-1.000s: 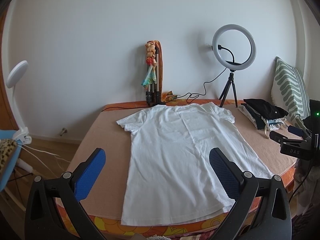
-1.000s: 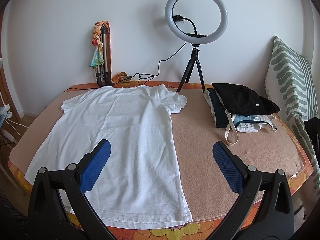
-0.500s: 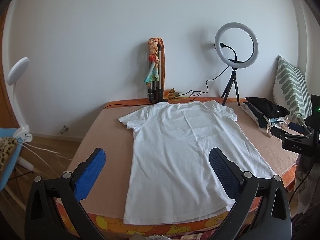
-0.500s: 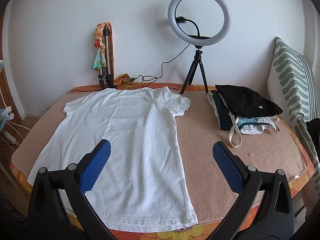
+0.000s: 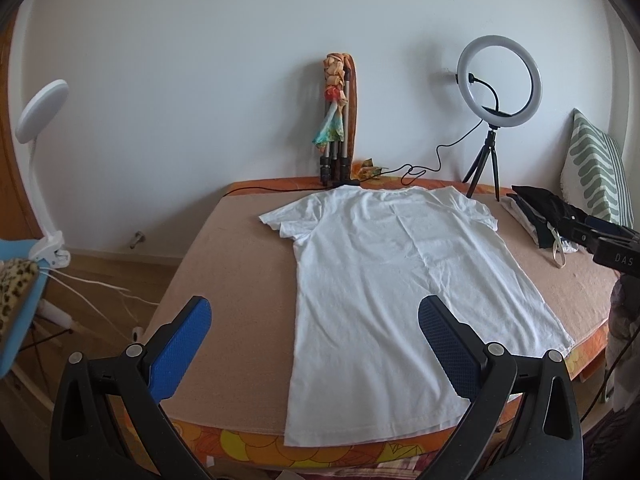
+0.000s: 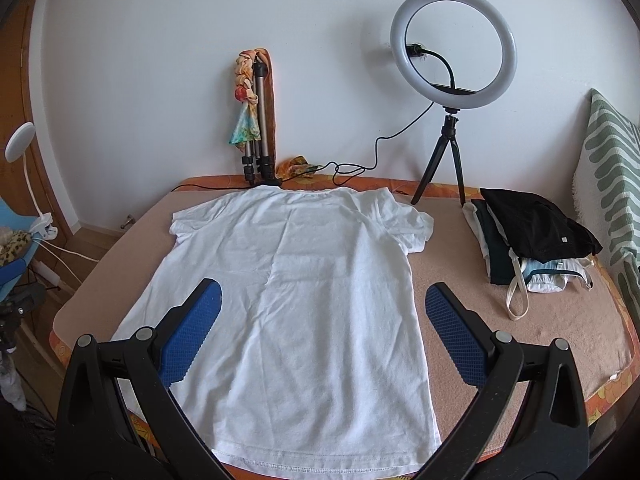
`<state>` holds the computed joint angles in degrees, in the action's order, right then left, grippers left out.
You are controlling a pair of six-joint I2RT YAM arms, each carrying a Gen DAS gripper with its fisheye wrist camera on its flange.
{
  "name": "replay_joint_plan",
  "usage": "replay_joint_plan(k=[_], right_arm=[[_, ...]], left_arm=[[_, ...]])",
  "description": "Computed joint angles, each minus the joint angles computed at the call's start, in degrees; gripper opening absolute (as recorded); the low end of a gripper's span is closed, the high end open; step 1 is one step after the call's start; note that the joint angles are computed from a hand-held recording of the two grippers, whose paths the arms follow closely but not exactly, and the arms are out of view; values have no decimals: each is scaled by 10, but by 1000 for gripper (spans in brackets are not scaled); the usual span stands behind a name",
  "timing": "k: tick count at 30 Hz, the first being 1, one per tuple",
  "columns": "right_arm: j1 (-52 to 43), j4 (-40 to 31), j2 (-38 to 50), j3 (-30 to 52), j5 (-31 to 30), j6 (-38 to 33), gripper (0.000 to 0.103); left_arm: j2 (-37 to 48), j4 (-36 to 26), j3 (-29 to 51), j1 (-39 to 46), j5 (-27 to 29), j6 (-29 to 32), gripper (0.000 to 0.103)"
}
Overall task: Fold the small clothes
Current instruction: 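Move the right tool to the shoulder while the left tool approaches the hem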
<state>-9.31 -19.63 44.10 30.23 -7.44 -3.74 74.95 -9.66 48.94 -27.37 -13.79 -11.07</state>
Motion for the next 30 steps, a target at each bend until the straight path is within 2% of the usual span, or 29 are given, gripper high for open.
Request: replay_joint_plan(k=[4,7,16,18,19,21,25,29,30], right_arm=[[46,15,55,41,7,24,103],[99,50,120,75,37,33,103],[217,85,374,253,71,80,103],[240,86,427,299,79,88,103],[248,86,457,325,79,93,103],[262,71,521,390,78,102,101],[278,15,661,548,51,129,96],[297,-73,811,746,48,139,93],[300,-103,852,805,47,140,89]], left_arm=[[20,12,-24,56,71,-3,103],[54,4,-28,93,133,-19,100],[107,14,-56,134,244,-21,64],[121,13,-54,135,247,-17,53],[127,13,-53,135,248,-13,51],[136,12,-52,136,252,-6,46],[154,10,-46,141,266,-3,42],[170,1,-36,158,292,-4,37],[175,-5,-30,163,302,-5,36]])
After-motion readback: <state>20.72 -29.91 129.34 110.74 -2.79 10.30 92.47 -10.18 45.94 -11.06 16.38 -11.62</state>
